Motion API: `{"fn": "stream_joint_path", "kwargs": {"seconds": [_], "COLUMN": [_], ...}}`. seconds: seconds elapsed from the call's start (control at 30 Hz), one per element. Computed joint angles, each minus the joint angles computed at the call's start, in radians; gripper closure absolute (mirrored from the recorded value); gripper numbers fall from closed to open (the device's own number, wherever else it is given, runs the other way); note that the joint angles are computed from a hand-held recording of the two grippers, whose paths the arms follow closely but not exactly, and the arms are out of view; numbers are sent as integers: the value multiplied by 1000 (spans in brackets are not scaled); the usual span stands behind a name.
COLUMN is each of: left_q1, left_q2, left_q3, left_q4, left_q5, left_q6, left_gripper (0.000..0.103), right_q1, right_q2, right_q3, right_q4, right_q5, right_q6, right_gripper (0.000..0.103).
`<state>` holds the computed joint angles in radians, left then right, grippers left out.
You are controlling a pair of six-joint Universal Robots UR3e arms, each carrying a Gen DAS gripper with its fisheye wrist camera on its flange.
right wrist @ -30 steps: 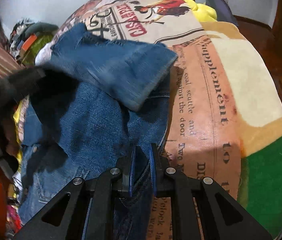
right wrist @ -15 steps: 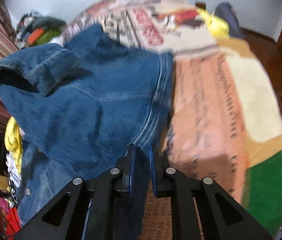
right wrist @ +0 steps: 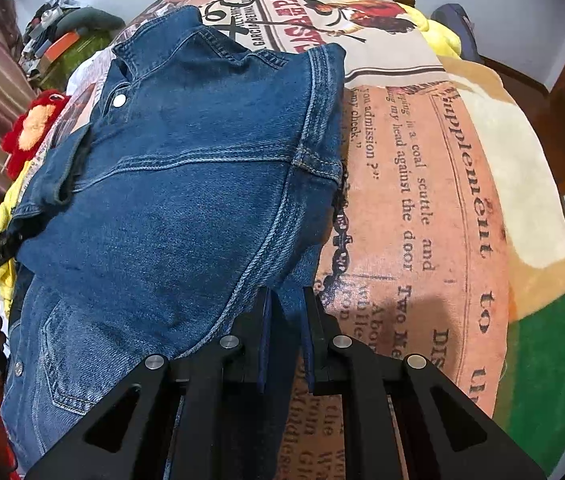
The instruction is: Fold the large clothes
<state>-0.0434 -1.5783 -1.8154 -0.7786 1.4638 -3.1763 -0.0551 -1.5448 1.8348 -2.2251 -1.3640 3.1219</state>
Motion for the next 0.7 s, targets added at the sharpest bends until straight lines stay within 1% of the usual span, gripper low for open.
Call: {"fn": "stream_joint_path", "kwargs": {"seconds": [0.03,0.1,0.27,0.47,0.6,0.67,0.7], "left_q1": [27,62,75,126,142,140,138], "left_q2": [14,36,54,102,140,161,169], "left_q3": [-23,-60,-109,-167,-190,-200,-204], "left_q4": [-3,2,35,40,30,32,37], "left_q5": [-37,-75,-57,-61,-31,11,52], "left_q6": [-8,-13,-18,1,30,33,29], "left_gripper": [34,34,33,33,33,33,34], "right_q1": [8,17,28,38,39,38,38], "right_q2": [1,10,19,23,24,24,25], "right_q3": [-1,-11,-23,-30,-32,-32,-33], "right_q4": [-3,-7,-3,-1,-1,-1,0], "right_q5": [-11,-26,-45,-59,-61,-60,-60], "right_q6": [3,8,18,27,30,29,30], "right_gripper": [93,93,93,93,93,93,93]}}
